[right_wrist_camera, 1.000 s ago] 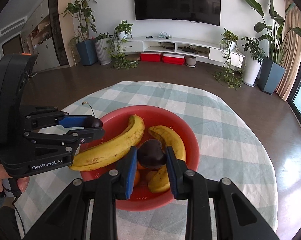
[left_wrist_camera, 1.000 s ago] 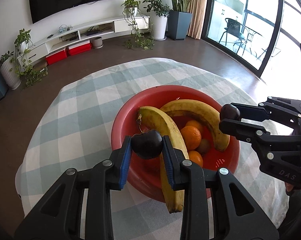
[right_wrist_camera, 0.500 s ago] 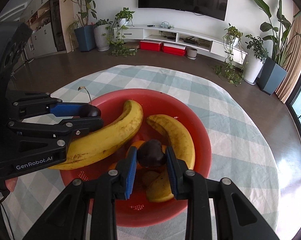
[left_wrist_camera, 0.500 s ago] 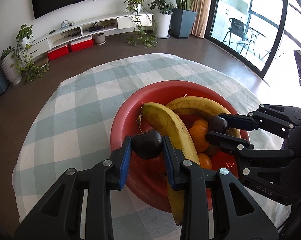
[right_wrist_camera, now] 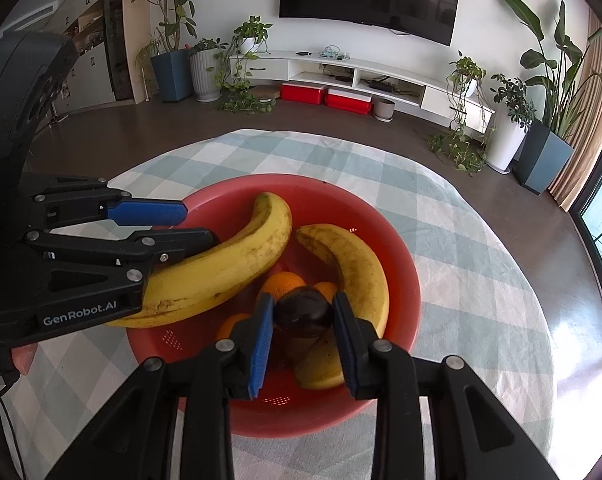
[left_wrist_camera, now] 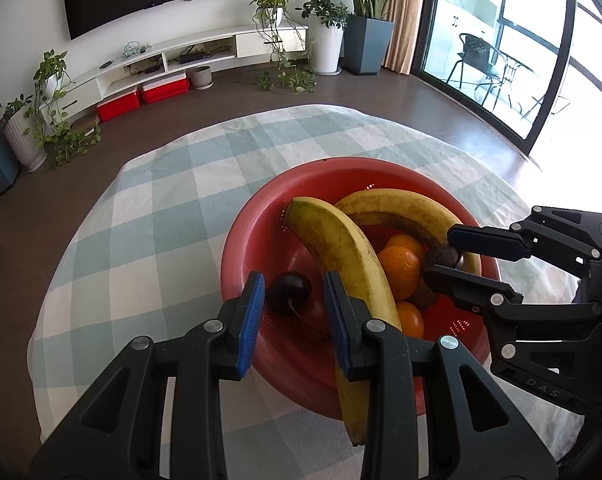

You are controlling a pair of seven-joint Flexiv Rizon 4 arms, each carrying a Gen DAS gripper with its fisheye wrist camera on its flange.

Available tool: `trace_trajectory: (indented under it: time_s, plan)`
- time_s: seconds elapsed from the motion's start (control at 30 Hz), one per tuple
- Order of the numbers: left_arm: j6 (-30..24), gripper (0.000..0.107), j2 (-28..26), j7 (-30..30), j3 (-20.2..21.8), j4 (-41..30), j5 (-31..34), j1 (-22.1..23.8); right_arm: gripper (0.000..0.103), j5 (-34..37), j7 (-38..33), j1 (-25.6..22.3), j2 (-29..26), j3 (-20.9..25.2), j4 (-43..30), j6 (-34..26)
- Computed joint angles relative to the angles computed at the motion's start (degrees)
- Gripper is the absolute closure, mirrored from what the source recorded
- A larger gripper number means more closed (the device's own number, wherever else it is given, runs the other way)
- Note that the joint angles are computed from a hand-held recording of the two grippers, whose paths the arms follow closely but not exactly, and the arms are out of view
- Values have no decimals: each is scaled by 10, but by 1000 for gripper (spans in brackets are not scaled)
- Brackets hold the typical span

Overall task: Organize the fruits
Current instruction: 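Carry the cherry and purple fruit into the red bowl and open both tools, then withdraw both tools from the bowl toward the orange and kiwi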

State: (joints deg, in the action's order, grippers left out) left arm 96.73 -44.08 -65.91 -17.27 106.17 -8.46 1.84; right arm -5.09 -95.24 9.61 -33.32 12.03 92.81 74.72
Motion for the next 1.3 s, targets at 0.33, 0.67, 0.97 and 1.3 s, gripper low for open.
trace_trajectory:
  time_s: [0.33,0.67,0.97,1.3]
  plan:
    - [67,50,31,-22,-14,58,26,18,55,22,-13,-19,29,16,32,31]
    - [175,22,84,-112,-24,193,133,42,24,124,-52,-105,104,89,140,98]
    - [230,21,74,-171,27,267,150,-42,16,263,-66,-175,155,148,218,125]
    - [245,21,42,-195,70,261,102,-151,16,329,-77,-172,171,148,260,167]
